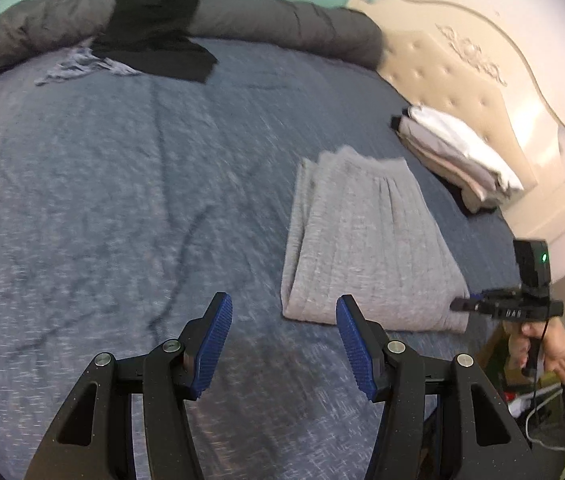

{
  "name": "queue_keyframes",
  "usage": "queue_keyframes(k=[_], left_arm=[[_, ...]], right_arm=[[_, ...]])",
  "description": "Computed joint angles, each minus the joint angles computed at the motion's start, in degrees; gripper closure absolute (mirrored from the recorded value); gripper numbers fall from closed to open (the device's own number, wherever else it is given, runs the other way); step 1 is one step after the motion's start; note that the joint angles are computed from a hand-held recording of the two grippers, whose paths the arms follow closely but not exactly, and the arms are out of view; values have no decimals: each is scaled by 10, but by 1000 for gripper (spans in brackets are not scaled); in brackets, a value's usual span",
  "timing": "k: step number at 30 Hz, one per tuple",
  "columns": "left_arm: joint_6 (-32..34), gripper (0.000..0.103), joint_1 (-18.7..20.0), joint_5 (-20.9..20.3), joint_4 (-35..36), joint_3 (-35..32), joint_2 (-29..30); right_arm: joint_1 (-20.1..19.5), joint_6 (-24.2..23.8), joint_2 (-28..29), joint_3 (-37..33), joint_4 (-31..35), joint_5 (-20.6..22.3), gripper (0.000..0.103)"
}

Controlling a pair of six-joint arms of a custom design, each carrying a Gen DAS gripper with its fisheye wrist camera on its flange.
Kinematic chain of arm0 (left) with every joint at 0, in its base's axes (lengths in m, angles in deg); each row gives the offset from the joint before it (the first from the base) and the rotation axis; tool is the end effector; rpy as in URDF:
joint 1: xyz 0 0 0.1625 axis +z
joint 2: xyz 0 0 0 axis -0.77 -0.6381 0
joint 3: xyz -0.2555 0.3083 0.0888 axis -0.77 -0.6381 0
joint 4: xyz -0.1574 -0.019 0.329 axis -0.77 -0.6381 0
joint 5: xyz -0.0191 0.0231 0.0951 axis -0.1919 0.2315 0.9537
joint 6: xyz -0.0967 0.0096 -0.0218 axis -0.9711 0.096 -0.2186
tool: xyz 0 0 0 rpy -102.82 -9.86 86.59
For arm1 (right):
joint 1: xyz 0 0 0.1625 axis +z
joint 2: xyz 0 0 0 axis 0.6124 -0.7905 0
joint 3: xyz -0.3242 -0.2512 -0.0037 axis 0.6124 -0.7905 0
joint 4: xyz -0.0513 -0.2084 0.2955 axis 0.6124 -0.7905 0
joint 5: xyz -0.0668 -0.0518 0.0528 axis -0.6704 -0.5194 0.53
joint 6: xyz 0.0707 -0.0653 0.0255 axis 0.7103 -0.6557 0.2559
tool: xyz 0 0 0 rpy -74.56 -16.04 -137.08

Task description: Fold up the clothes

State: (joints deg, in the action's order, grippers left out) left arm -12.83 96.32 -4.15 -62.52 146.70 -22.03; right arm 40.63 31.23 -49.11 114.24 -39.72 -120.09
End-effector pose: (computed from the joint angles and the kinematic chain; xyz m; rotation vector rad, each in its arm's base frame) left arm -0.3257 -0.6192 0.0793 0.1185 2.6166 -0.7769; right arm -0.0354 -0.7281 0.3567 0.7445 -2.7975 0.0051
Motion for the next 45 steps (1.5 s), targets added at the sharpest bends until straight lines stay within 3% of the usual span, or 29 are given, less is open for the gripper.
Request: queue_keyframes(k=[10,13,15,17,18,19,21,28,34,40,45], left_arm=[[-3,45,14,-54,3,-34,35],[-4,43,22,-73,11,-47,44],[-2,39,26,-80,18,-59,49],[0,37,30,-87,23,-71,55],[1,37,34,-90,29,-82,59],[1,36,37,-93,36,-94,64],[2,33,44,-98,56,-125,79],[-5,27,74,-151,84,-205,133],[-2,27,92,-163,111,-273,175],[-10,27,99,-126,161,-332,209],[-24,27,106,-136,143,-320,211]], right_arm=[[2,-7,21,-56,38,-51,92],[6,17,31,-84,72,-54,87],[15,14,20,-66,46,-71,86],[18,16,17,-71,50,-59,69],[18,31,21,-87,64,-43,45],[16,46,27,-106,80,-24,33],[15,67,43,-138,94,-1,33],[7,124,154,-301,182,22,32],[7,123,235,-436,250,3,30],[3,90,215,-367,176,-17,30],[0,92,222,-382,186,-12,30]])
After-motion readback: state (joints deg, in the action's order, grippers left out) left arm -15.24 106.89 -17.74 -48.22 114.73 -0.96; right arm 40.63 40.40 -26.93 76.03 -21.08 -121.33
